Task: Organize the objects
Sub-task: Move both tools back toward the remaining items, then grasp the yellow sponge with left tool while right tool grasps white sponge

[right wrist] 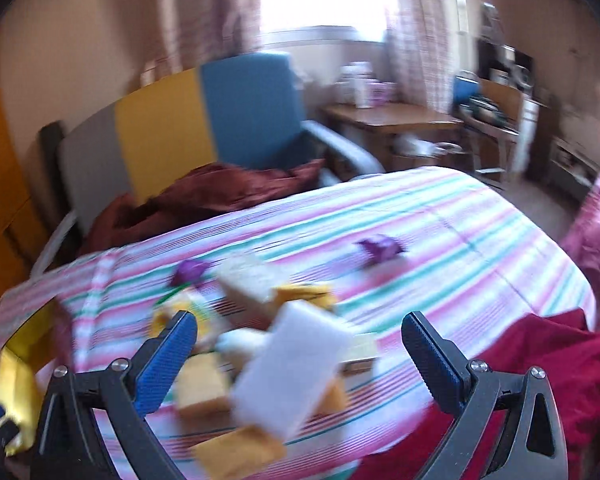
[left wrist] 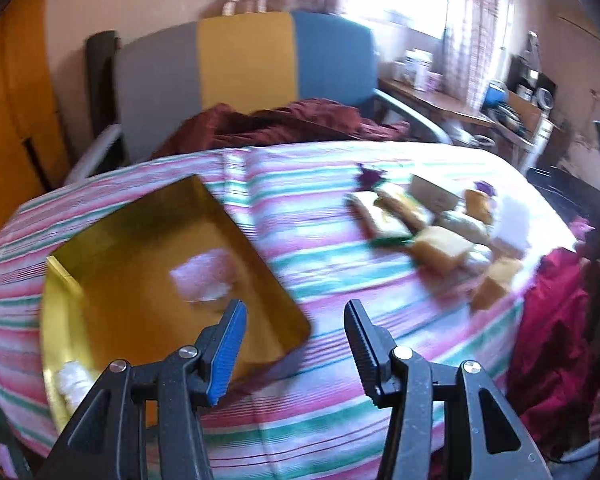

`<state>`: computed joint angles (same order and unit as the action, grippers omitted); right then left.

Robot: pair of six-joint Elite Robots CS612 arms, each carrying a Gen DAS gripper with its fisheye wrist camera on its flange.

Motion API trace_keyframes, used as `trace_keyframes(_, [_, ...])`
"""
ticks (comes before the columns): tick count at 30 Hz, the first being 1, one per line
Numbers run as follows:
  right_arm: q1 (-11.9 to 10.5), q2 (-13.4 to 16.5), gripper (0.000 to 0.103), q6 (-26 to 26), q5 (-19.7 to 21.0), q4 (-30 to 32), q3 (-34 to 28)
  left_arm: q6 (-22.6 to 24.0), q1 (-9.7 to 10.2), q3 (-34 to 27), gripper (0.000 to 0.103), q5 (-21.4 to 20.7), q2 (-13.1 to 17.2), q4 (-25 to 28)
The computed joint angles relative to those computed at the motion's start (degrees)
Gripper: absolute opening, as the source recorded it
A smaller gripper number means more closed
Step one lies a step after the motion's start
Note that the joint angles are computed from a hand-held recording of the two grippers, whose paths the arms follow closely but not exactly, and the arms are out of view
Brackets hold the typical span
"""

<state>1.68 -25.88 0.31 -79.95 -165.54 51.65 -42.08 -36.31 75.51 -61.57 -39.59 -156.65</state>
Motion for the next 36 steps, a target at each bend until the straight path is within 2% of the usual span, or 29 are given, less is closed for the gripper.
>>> trace_keyframes(2, [-0.5, 0.9, 0.103, 2.7, -1.0, -0.4, -1.0, 2.6, 0.25, -1.6, 0.051, -3.2, 1.1, -1.7])
trace_keyframes(5, [-1.2, 1.7, 0.103, 7.0, -0.3, 0.4, -1.9, 5.4, 0.79, -4.5, 0.051, -9.2, 3.0, -3.2])
trace_keyframes(9, [-2.0, 1.9, 0.103, 10.2, 2.4, 1.0, -2.1, 10.6, 0.97, -9.3, 0.051, -16.2, 6.1, -4.7])
trace_keyframes(13, [-2.3, 2.0, 0.103, 11.9, 4.1, 1.6, -2.1, 15.3, 0.73, -15.0, 0.051, -20.3, 9.3, -1.8])
trace_keyframes(20, [-2.5, 2.5, 0.103, 11.8, 6.8, 3.9, -3.1, 21.4, 0.47, -23.9, 0.051, -24.3, 14.0, 3.5])
trace_keyframes(28, [-2.8, 2.9, 0.103, 13.6, 8.0, 4.9, -3.7, 26.0, 0.16, -34.8, 0.051, -25.3, 19.8, 10.7])
trace_keyframes(32, [-2.7, 3.1, 0.103, 12.1, 9.0, 6.5, -4.4, 27.4, 0.12, -39.6, 0.051, -25.4, 22.5, 13.4])
trace_keyframes(34, [-2.5, 3.3, 0.103, 11.0, 8.8, 7.0, -4.8, 27.3, 0.26, -40.4, 0.043, -26.2, 23.1, 13.7])
trace_keyframes(36, [-2.4, 3.5, 0.103, 9.9, 9.3, 7.8, -5.3, 27.6, 0.3, -40.1, 0.042, -26.4, 23.1, 12.8])
